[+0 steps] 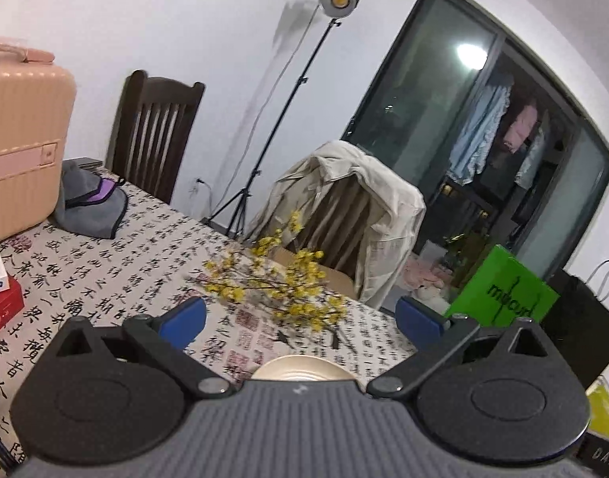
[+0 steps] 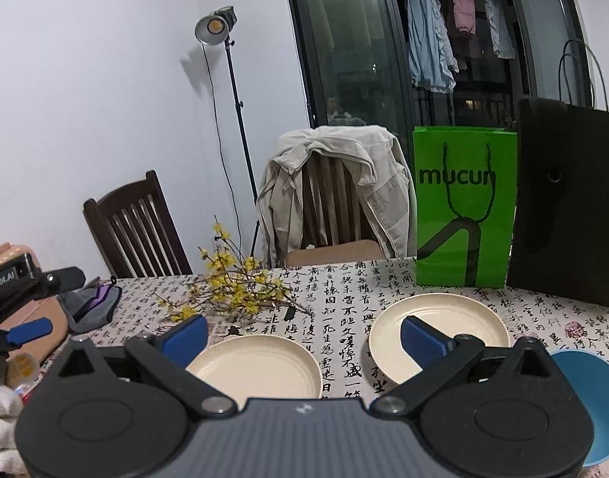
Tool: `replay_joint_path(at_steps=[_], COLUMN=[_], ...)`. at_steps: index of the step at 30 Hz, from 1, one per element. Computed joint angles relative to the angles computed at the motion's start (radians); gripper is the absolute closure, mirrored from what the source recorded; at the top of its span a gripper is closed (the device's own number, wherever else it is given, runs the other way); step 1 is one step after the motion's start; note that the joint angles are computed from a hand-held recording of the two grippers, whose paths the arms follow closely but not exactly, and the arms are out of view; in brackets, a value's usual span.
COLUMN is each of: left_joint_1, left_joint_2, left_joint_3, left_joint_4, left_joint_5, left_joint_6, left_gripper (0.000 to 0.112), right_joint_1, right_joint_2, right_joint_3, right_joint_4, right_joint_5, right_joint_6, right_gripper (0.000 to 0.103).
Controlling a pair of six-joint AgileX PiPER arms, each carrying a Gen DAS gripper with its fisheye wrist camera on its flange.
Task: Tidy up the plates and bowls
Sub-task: 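Move both open tools toward the two cream plates near the yellow flowers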
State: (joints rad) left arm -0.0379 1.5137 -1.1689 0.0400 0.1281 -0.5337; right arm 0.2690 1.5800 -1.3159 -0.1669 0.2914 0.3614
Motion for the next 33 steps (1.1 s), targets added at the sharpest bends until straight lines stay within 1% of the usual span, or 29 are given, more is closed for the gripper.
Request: replay_joint_path(at_steps=[1,2,3,5,6,8,9,12,13,16,17,20,24,28,31,33], left_joint_1=[0.001,0.004,0.008,0.019,0.023,0.021,0.022,0.024,0.025,0.034,0.034,0.032,0.033,0.054,0.059,0.061], left_joint_2=[0.011,0.021,0.029,0.045,0.051,0.068,0.078,0.102,0.111,0.13,0.135,0.158,0.199,0.232,0.259,0.275], left_joint_3=[-0.004,-0.009,-0.013,-0.014,-0.008,-0.015,-0.023,-0.039,-0.048,-0.065,-0.069,-0.085,-0.125,-0.155,-0.182,-0.198], left_joint_4=[0.037,0.039,0.026,-0.067,-0.066,0.042,0.07,0.075,0.04,-0.127,-0.135,-0.074,-0.016,-0.063,-0.041,-0.057], left_joint_5=[0.003,0.007,0.012,0.004,-0.008,-0.006,-0.002,0.001,0.01,0.029,0.034,0.048,0.087,0.113,0.14,0.157], left_joint_6=[-0.033,-0.032,-0.019,0.075,0.075,-0.018,-0.037,-0.042,-0.006,0.157,0.164,0.105,0.044,0.081,0.054,0.072], left_gripper=[0.009,0.009,0.009,0.009,0.009,0.009,0.009,0.009,0.009,0.009,0.009,0.009,0.009,0.009,0.009,0.009], right_joint_1=[0.0,-0.001,-0.002,0.001,0.003,0.006,0.005,0.005,0.007,0.008,0.007,0.008,0.018,0.022,0.026,0.029], right_joint_2=[0.014,0.028,0.043,0.07,0.083,0.105,0.116,0.143,0.154,0.187,0.203,0.238,0.282,0.32,0.35,0.368], right_joint_3=[-0.016,-0.03,-0.046,-0.071,-0.083,-0.109,-0.12,-0.142,-0.149,-0.18,-0.196,-0.237,-0.287,-0.333,-0.366,-0.383], right_joint_4=[0.011,0.027,0.039,0.03,0.015,-0.004,-0.001,-0.001,-0.01,-0.009,-0.001,0.005,-0.038,-0.038,-0.048,-0.049], right_joint_5=[0.007,0.012,0.018,0.028,0.034,0.052,0.059,0.064,0.065,0.076,0.081,0.101,0.126,0.155,0.178,0.19], right_joint_6=[-0.009,-0.021,-0.029,-0.019,-0.005,0.013,0.012,0.013,0.02,0.02,0.014,0.016,0.045,0.044,0.048,0.046], right_gripper=[0.0,0.0,0.0,0.0,0.0,0.0,0.0,0.0,0.0,0.0,0.0,0.0,0.0,0.0,0.0,0.0])
